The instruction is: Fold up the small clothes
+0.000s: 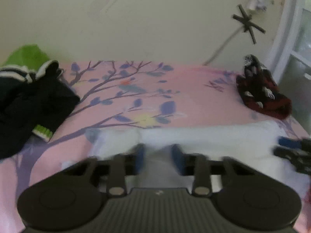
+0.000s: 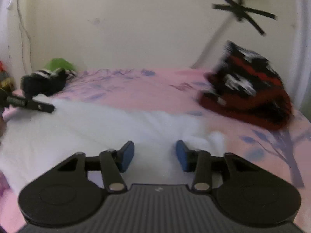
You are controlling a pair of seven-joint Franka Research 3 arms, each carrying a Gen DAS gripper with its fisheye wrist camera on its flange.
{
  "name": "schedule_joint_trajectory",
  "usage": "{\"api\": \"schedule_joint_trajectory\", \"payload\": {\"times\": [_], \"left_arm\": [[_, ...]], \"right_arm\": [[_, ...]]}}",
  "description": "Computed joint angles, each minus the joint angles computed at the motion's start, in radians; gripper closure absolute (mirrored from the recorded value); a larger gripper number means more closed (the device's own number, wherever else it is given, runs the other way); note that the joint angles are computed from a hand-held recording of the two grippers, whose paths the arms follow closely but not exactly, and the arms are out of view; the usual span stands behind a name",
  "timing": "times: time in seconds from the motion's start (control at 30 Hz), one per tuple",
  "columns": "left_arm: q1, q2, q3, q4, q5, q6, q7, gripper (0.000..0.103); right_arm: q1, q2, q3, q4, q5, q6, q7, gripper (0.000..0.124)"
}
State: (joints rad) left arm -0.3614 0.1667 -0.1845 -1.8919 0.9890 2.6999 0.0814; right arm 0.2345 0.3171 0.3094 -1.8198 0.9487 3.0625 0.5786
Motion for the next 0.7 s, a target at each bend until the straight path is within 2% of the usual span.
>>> {"api": "schedule_joint_trajectory", "payload": {"times": [0.03, 0.07, 0.1, 0.13, 0.17, 0.27, 0.33, 0.37, 0.43, 0.47, 0.53, 0.63, 0.7], "left_arm": [[0.016, 0.001, 0.000, -0.007, -0.010, 0.031, -0.004, 0.079], [0.017, -0.001, 0.007, -0.011, -0.025, 0.046, -0.011, 0.080], [0.017, 0.001, 0.008, -0.008, -0.028, 0.044, -0.013, 0.079], [0.012, 0.001, 0.010, -0.006, -0.012, 0.030, -0.007, 0.079], [0.003, 0.007, 0.010, 0.004, 0.014, 0.005, -0.005, 0.079], [-0.015, 0.005, 0.002, 0.016, 0.033, -0.055, 0.002, 0.079], [-0.015, -0.032, -0.005, -0.013, 0.020, -0.046, -0.045, 0.076], [-0.014, -0.056, -0.006, -0.036, 0.041, -0.024, -0.096, 0.071], [-0.007, -0.108, -0.008, -0.081, 0.151, 0.056, -0.254, 0.070], [0.004, -0.123, -0.013, -0.096, 0.199, 0.115, -0.318, 0.070], [0.021, -0.126, -0.027, -0.099, 0.243, 0.208, -0.369, 0.072], [0.027, -0.091, -0.051, -0.086, 0.164, 0.286, -0.263, 0.076], [0.024, -0.065, -0.061, -0.087, 0.063, 0.322, -0.149, 0.086]], "right_arm": [[-0.056, -0.008, 0.052, -0.009, 0.091, -0.003, -0.063, 0.090], [-0.077, -0.023, 0.070, -0.028, 0.112, 0.006, -0.056, 0.090], [-0.063, -0.034, 0.057, -0.048, 0.089, 0.031, -0.023, 0.090], [-0.039, -0.040, 0.034, -0.053, 0.130, 0.043, -0.051, 0.090], [-0.050, -0.044, 0.042, -0.050, 0.191, 0.031, -0.089, 0.090], [-0.054, -0.070, 0.009, -0.048, 0.255, -0.062, -0.066, 0.086], [-0.073, -0.117, -0.010, -0.066, 0.351, -0.128, -0.073, 0.068], [-0.082, -0.154, -0.019, -0.091, 0.429, -0.139, -0.094, 0.067], [-0.088, -0.198, -0.052, -0.127, 0.504, -0.181, -0.084, 0.067], [-0.093, -0.215, -0.075, -0.145, 0.512, -0.225, -0.040, 0.067], [-0.090, -0.226, -0.118, -0.162, 0.456, -0.309, 0.085, 0.067], [-0.064, -0.206, -0.171, -0.155, 0.349, -0.385, 0.232, 0.068], [-0.048, -0.202, -0.186, -0.152, 0.393, -0.399, 0.202, 0.063]]}}
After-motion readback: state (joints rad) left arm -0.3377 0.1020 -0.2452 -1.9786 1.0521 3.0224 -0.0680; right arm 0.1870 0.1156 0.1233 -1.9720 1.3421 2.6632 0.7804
